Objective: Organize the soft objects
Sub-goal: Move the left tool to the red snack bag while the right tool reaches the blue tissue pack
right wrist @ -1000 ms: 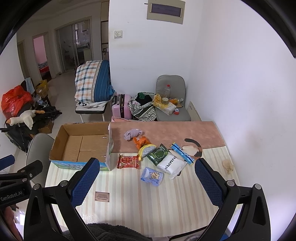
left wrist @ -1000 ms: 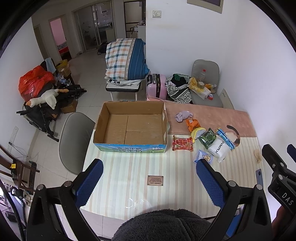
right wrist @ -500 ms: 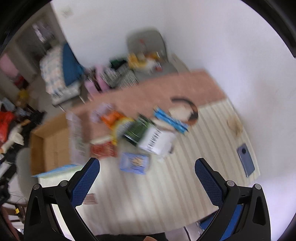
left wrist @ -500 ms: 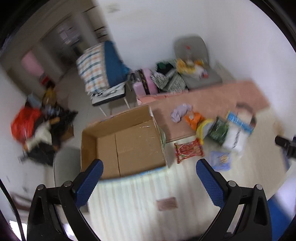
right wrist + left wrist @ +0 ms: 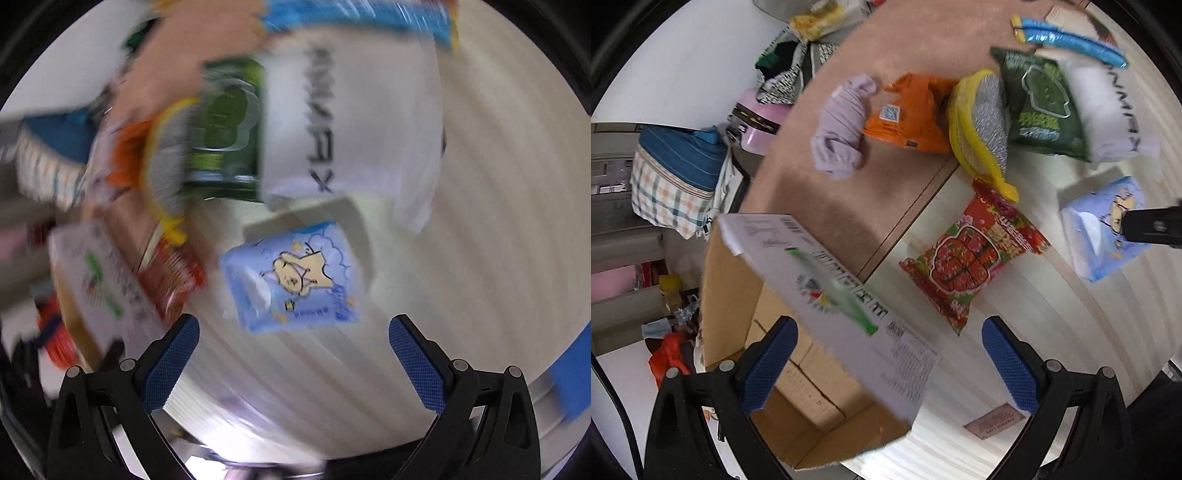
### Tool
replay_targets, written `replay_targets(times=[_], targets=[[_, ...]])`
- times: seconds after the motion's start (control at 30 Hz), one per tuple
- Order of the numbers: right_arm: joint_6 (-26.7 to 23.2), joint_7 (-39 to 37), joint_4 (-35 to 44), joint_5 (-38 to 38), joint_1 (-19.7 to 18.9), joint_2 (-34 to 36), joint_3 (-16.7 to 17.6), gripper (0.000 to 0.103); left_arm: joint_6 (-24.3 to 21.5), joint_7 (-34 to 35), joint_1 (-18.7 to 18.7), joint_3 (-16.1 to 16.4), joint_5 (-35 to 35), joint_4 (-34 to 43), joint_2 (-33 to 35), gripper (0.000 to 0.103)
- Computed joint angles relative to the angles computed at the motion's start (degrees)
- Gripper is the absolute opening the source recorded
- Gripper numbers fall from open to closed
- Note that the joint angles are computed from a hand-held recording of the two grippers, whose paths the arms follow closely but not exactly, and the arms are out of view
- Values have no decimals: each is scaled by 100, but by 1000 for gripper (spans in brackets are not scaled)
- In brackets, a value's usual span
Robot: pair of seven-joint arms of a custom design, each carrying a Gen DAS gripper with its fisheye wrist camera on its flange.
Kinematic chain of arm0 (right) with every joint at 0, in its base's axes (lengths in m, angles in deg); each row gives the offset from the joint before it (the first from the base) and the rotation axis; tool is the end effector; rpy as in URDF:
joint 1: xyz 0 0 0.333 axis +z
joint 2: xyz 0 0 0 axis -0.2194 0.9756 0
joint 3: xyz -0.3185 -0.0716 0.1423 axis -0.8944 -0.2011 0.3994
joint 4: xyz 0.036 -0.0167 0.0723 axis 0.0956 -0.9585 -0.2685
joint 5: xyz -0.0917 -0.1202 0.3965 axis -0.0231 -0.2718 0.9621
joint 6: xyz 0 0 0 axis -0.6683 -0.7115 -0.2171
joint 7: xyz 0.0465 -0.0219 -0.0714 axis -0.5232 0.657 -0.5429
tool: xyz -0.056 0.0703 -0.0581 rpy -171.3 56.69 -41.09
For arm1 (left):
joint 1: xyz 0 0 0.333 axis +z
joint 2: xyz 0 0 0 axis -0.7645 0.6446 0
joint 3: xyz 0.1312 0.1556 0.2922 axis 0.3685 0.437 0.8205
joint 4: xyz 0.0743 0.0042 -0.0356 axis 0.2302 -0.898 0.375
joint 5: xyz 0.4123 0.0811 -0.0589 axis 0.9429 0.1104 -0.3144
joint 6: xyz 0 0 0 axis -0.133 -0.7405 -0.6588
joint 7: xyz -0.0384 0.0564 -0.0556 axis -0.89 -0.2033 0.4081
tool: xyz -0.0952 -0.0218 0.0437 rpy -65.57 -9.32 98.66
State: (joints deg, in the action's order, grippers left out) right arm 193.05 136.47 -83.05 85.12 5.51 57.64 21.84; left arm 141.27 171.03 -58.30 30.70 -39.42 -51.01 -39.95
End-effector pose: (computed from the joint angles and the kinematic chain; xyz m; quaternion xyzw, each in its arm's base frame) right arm 0.4401 0.1770 0.3573 -0.2295 0.9503 0.1849 0.1001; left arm 0.5025 -0.1623 0.4060 -0.2201 0.9559 0.1167 0.1555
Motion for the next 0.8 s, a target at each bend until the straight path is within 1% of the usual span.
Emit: replay_targets(times=[0.03,0.07,0.1,0.13,0.17,0.2,0.23,0.27,0.3,0.33,0.4,0.43,0.47,0.5,0.57,0.6,0.63,0.67,0.7,0.77,0.8], targets=[[91,78,39,66,15,163,20,97,21,-50,-4,-22,103,21,74,102],[7,189,134,-60,1,316,32,92,69,-81,-12,-34,171,17,127,102],[-42,191,211,-144,4,450,40,79,90,-108,-27,-55,286,29,187,102],[-105,173,257,-210,7,524,41,69,108,-130,-43,-70,366,47,245,102],[-172,128,262,-278,13,555,45,52,104,-114,-62,-85,471,71,291,102],[-92,107,180,-304,29,505,62,43,150,-98,-84,-98,518,69,334,102],[23,154,13,-356,48,355,89,38,186,-78,-109,-111,550,71,377,102],[-26,258,-104,-482,42,215,100,34,183,-63,-133,-122,543,83,410,102],[-96,531,-309,-712,17,-37,137,31,163,-45,-157,-131,513,116,469,102],[-190,652,-458,-803,7,-241,148,30,136,-46,-178,-139,485,148,524,102],[-337,315,-607,-628,44,-443,32,31,4,64,-233,-167,312,240,685,102],[-496,95,-680,-602,69,-584,-3,34,-92,158,-253,-175,230,345,815,102],[-685,21,-664,-735,42,-642,6,49,-160,225,-273,-183,189,378,874,102],[-876,-63,-644,-979,1,-720,36,69,-257,325,-300,-198,156,400,936,102],[-931,-457,-598,-1516,-44,-887,125,83,-468,570,-329,-224,-64,472,1043,102],[-1067,-727,-469,-1833,-63,-846,157,85,-627,667,-350,-238,-139,535,1109,102],[-1363,-1115,-210,-2327,-72,-710,221,85,-754,749,-369,-246,-174,579,1159,102],[-1572,-1425,2,-2608,-51,-561,258,85,-857,833,-384,-251,-192,599,1184,102],[-1735,-1774,190,-2828,-8,-408,285,85,-909,881,-401,-250,-123,582,1193,102],[-2031,-2653,619,-3216,133,-15,342,85,-872,847,-421,-234,7,526,1166,102],[-2083,-2993,796,-3465,208,151,402,85,-893,864,-419,-230,-1,510,1143,102]])
